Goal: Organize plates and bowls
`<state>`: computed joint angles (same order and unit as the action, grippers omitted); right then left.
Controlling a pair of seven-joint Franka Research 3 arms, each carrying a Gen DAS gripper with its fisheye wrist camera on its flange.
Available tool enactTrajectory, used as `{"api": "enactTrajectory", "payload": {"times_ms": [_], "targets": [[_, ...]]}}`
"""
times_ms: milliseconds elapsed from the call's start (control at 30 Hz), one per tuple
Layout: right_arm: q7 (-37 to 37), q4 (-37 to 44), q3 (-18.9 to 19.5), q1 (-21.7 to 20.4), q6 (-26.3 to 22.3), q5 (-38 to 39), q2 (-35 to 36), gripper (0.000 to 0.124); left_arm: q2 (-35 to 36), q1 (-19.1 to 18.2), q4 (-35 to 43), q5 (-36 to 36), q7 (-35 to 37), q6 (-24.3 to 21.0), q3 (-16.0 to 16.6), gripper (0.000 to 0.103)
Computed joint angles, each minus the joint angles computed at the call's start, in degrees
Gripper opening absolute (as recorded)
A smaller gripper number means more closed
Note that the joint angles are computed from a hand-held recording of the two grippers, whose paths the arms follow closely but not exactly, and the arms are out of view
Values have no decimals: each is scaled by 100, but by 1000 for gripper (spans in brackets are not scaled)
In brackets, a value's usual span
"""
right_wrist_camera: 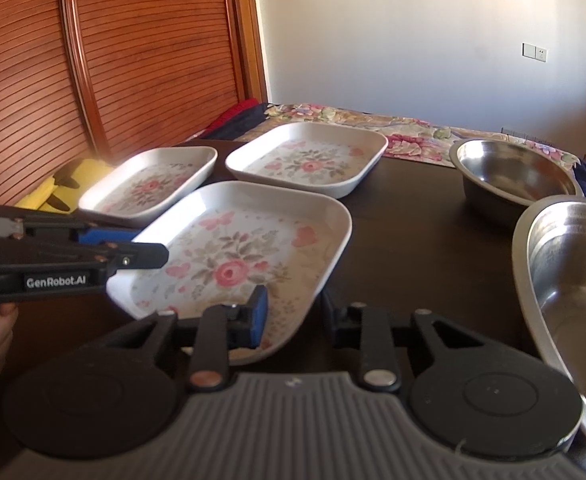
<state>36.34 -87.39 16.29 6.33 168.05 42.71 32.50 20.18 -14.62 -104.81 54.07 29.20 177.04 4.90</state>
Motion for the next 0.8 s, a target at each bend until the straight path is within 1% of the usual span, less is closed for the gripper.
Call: {"api": "enactTrajectory", "payload": {"times_ms": [167,333,467,500,633,800], "targets": [[27,-2,11,-16,59,40,4,26,-90,51,-123,-117,56,45,-84,23],[-124,-66,174,-166,86,259,-61,25,-255,-97,-290,68,-201,157,73,23],[-371,-217,283,-239,212,471,-167,25,-392,-263,-363,606,-734,150,239,23],[-438,-248,310,-260,232,530,-186,24,-428,-267,-381,758,-874,134,236,23],[-761,-407,448,-362,343,846,-290,23,-568,-214,-467,1308,-1388,66,140,23],[-1396,-716,642,-520,436,1442,-550,22,-819,-118,-638,2107,-2151,-11,-6,23]]}}
